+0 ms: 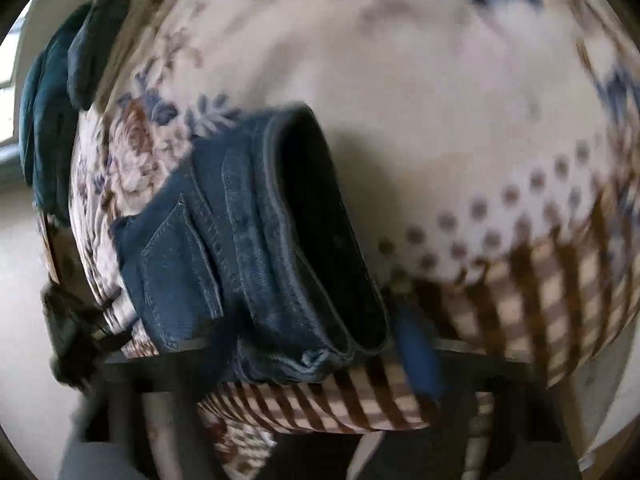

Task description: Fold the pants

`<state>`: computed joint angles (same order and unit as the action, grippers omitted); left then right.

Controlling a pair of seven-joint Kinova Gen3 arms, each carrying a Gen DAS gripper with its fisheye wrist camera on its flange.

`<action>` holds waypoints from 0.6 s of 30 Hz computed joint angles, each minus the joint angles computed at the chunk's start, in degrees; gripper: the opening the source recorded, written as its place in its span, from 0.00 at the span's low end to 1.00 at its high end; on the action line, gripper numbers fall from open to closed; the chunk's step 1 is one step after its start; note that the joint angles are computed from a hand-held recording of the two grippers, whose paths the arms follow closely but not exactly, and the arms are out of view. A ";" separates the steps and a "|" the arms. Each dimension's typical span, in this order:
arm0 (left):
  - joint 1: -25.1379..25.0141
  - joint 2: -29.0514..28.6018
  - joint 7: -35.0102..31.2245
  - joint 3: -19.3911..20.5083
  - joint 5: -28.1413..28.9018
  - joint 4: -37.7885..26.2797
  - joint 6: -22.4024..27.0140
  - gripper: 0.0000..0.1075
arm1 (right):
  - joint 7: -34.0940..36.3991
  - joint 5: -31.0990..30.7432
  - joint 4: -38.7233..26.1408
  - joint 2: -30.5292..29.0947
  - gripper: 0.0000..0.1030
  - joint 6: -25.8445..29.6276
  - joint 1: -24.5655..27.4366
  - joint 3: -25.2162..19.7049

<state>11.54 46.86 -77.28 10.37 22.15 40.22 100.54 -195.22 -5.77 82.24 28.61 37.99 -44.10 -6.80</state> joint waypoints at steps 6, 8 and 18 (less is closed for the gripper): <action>3.60 -1.19 -4.24 -0.27 -3.45 2.34 -1.27 0.78 | -10.93 7.83 -2.10 -3.67 0.26 4.14 -9.64 7.58; 4.19 -0.46 -4.15 -0.37 -3.70 1.37 -0.59 0.78 | -10.83 8.08 -2.01 -3.27 0.26 4.97 -6.63 3.38; 1.19 -0.38 -13.12 3.08 0.95 2.42 -6.48 0.79 | -16.08 13.49 13.08 -5.21 0.90 -16.56 -5.08 1.14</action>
